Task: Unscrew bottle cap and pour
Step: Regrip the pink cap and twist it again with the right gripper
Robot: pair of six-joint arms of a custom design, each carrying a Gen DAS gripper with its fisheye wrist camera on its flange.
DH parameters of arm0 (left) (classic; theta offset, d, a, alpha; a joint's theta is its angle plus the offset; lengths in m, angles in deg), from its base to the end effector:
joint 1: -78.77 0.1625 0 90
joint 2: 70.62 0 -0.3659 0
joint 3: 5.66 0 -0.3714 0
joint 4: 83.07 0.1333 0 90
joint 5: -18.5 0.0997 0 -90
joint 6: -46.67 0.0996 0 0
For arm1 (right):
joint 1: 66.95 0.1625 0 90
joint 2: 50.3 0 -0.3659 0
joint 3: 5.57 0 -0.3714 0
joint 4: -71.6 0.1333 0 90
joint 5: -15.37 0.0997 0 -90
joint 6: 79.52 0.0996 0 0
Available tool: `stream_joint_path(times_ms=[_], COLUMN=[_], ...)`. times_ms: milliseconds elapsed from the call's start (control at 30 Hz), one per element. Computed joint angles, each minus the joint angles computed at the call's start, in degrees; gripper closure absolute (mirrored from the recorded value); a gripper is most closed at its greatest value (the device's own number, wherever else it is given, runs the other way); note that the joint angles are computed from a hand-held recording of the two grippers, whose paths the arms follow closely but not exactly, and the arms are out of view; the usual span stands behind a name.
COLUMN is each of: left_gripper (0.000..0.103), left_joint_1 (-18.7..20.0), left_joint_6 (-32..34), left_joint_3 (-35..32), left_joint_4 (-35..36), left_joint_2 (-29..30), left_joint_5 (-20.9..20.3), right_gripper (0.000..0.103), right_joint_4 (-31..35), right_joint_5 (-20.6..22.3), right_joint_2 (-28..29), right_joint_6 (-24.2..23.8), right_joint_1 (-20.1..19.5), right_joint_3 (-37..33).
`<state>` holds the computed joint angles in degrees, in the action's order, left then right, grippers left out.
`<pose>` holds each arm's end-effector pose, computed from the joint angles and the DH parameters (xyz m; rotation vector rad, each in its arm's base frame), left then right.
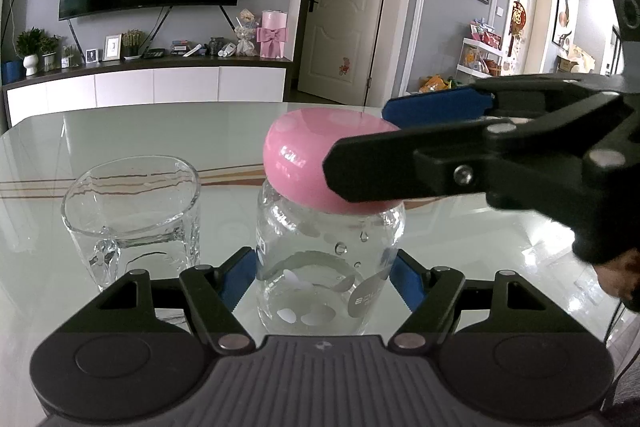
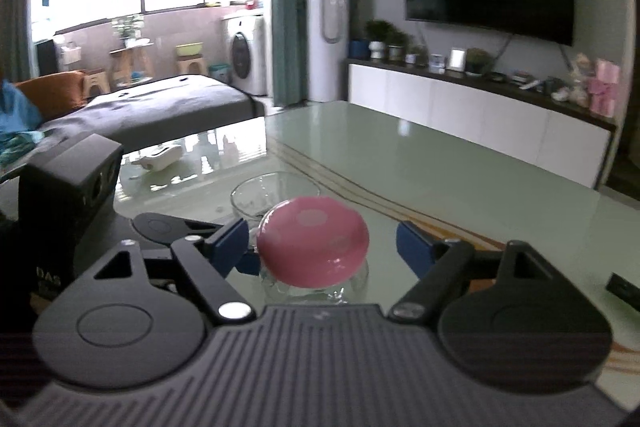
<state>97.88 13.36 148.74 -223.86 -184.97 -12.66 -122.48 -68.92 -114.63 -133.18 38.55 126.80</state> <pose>-0.1562 -0.2854 0.2248 0.6467 2.2922 -1.1956 0.2546 -0.3822 0.1264 1.6739 -2.3459 0.9328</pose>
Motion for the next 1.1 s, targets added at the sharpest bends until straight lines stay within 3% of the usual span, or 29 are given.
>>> stream_joint_path(times_ms=[233, 500, 567, 667, 1100], left_gripper=[0.027, 0.027, 0.027, 0.027, 0.027], left_joint_1=[-0.31, -0.15, -0.25, -0.18, 0.21], left_joint_6=[-0.5, -0.27, -0.48, -0.36, 0.39], left_joint_3=[0.3, 0.13, 0.12, 0.06, 0.0], left_joint_4=[0.59, 0.39, 0.49, 0.68, 0.96], left_joint_2=[-0.41, -0.29, -0.23, -0.5, -1.37], left_joint_5=[0.11, 0.04, 0.04, 0.0, -0.14], right_gripper=[0.021, 0.025, 0.03, 0.037, 0.037], right_joint_4=[-10.42, -14.18, -15.38, -14.94, -5.23], right_joint_5=[-5.88, -11.14, -11.89, -11.6, -4.46], right_joint_2=[4.81, 9.18, 9.83, 9.05, 3.6], right_joint_6=[4.61, 3.72, 3.22, 4.01, 1.98], right_joint_1=[3.18, 6.18, 6.47, 6.27, 2.83], right_joint_3=[0.95, -0.27, -0.35, 0.1, 0.49])
